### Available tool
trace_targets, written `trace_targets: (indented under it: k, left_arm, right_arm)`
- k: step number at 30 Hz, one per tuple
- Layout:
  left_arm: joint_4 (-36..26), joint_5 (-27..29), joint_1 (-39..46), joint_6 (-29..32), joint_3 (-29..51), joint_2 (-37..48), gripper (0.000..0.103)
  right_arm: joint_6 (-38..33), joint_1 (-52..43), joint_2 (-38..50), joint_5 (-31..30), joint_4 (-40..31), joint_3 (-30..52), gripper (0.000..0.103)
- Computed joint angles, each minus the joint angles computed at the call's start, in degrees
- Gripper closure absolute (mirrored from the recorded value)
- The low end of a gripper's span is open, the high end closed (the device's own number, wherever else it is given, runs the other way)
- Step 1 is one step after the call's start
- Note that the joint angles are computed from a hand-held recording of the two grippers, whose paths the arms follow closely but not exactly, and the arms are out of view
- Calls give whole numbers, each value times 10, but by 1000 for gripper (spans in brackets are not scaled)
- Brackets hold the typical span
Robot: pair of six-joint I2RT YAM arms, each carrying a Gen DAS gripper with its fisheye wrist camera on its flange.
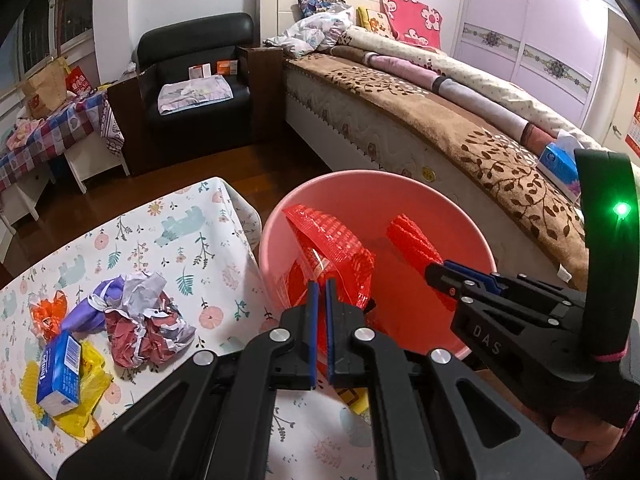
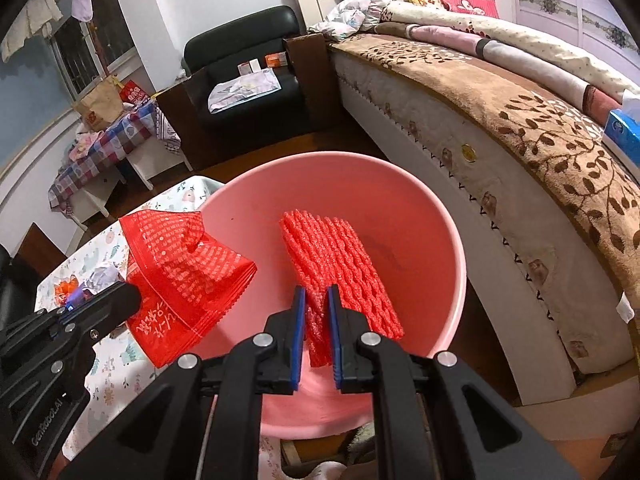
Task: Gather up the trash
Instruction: 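Open both grippers to drop the red mesh bags into the bucket, then move both grippers back toward the remaining trash on the table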
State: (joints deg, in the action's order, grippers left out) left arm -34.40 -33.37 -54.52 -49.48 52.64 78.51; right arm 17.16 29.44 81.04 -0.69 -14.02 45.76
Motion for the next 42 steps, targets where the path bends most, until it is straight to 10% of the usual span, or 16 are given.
trace_targets:
  k: [15,42]
  left_arm:
    - [-6,3,-1,-18,-12,-21,75]
    - [-246,-112,-134,-234,-18,-137,74]
  right_arm:
    - [11,25,-32,51,-2,-8,52]
    - [49,205,-129,237,-49,-9,35]
